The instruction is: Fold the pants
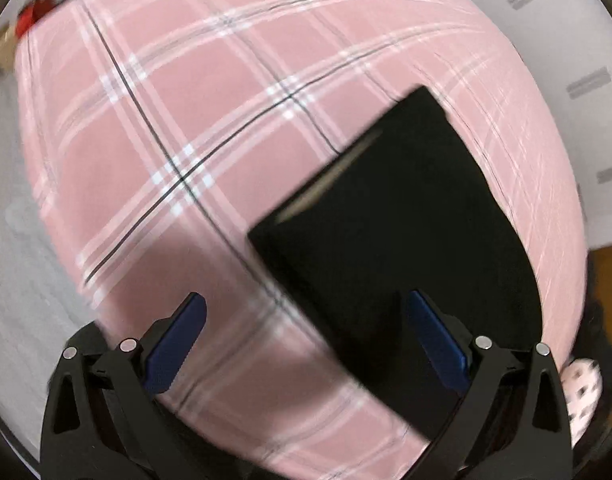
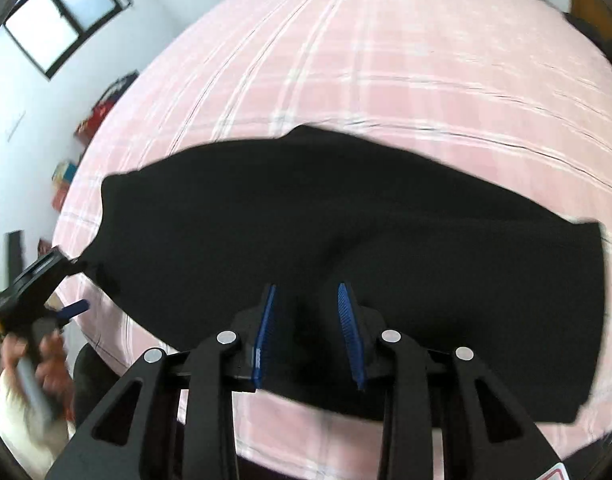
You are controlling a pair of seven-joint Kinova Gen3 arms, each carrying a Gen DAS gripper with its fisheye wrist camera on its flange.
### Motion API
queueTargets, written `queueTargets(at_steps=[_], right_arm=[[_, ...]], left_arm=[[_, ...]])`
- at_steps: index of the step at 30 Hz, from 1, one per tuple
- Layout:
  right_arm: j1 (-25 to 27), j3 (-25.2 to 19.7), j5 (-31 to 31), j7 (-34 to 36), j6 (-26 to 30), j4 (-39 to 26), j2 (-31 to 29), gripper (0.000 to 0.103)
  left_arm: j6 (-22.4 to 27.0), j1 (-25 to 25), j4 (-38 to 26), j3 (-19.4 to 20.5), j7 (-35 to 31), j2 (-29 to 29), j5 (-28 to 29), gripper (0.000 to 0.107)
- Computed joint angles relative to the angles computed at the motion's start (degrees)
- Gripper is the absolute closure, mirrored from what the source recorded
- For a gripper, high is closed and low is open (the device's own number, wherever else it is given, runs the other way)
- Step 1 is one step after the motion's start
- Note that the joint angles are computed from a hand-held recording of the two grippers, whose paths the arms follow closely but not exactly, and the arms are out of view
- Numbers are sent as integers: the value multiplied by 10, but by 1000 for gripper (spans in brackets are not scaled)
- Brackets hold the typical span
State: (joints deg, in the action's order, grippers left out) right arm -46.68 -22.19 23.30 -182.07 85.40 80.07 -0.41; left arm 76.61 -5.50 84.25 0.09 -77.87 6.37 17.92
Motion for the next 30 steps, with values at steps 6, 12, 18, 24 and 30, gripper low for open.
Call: queueTargets(at_steps=[6, 12, 18, 24, 30], right_arm=[[14, -61, -11, -117, 93, 39, -85, 59], [63, -132, -37, -223, 130, 71, -144, 47], [110, -181, -53, -262, 144, 93, -191, 47], [158, -206, -64, -266, 153, 106, -247, 47], [186, -192, -103, -248, 144, 134, -307, 45]], left_arm=[[-44, 37, 1, 6, 71, 9, -49, 11], [-49, 77, -23, 26, 55, 0, -88, 90], [-22, 119, -99, 39, 26, -50, -62, 93], [13, 247, -203, 74, 7, -72, -44, 93], [13, 402, -214, 184, 43, -16, -148, 22]])
